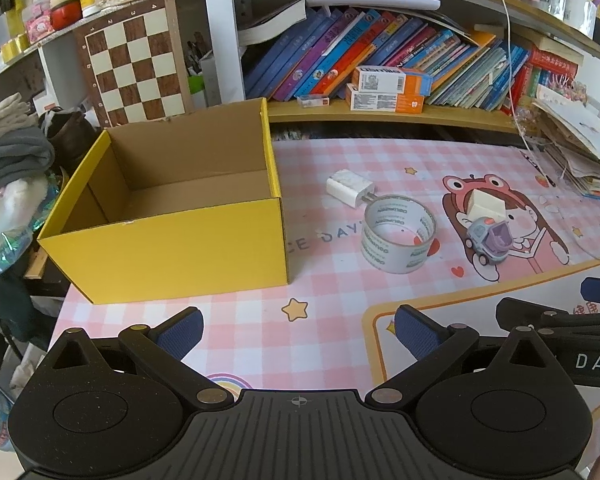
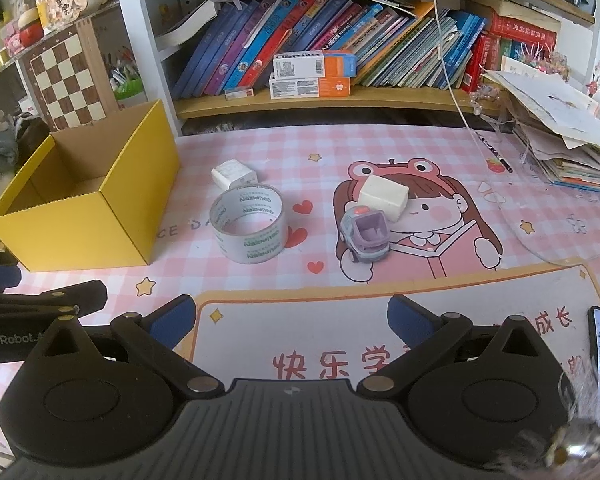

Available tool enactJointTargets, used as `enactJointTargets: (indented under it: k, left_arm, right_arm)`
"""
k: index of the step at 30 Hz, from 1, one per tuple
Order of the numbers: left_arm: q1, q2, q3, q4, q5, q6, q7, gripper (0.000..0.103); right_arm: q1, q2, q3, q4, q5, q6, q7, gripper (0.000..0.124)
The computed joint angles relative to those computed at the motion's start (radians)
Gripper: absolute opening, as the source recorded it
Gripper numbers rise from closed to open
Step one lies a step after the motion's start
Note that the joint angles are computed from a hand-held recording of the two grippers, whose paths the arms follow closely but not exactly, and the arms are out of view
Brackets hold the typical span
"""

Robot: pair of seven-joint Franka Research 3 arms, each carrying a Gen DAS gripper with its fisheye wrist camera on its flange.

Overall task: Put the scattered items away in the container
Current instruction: 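Move the right tool toward the lavender toy car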

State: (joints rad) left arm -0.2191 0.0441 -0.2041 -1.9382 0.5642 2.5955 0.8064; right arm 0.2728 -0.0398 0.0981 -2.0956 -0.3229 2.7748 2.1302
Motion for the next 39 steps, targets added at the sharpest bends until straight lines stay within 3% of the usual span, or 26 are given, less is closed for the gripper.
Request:
enactJointTargets:
  k: [9, 23, 31, 39]
  left_arm:
    - [-0.011, 0.016, -0.001, 0.014, 0.022, -0.001, -0.031, 0.102]
    - [-0.044, 0.054, -0.004, 0.052, 0.074, -0.048, -0.091, 0.102]
    - [-0.064, 0.08, 0.006, 0.073, 0.168, -0.025, -0.168, 0.103]
    - [-0.083, 0.159, 0.015, 0.153, 0.169, -0.007, -0.114, 0.103]
  right_arm:
    - [-0.008, 0.001, -0.006, -0.006, -0.014, 0.007, 0.001, 0.103]
    - [-0.02, -0.003, -0.018, -0.043, 0.122, 0.028, -0.131, 0.103]
    - [-0.025, 0.009, -0.029, -0.054, 0.223, 0.056, -0.239, 0.102]
    - [-0.035, 0.059, -0.047, -0.024, 0.141, 0.055, -0.214, 0.102]
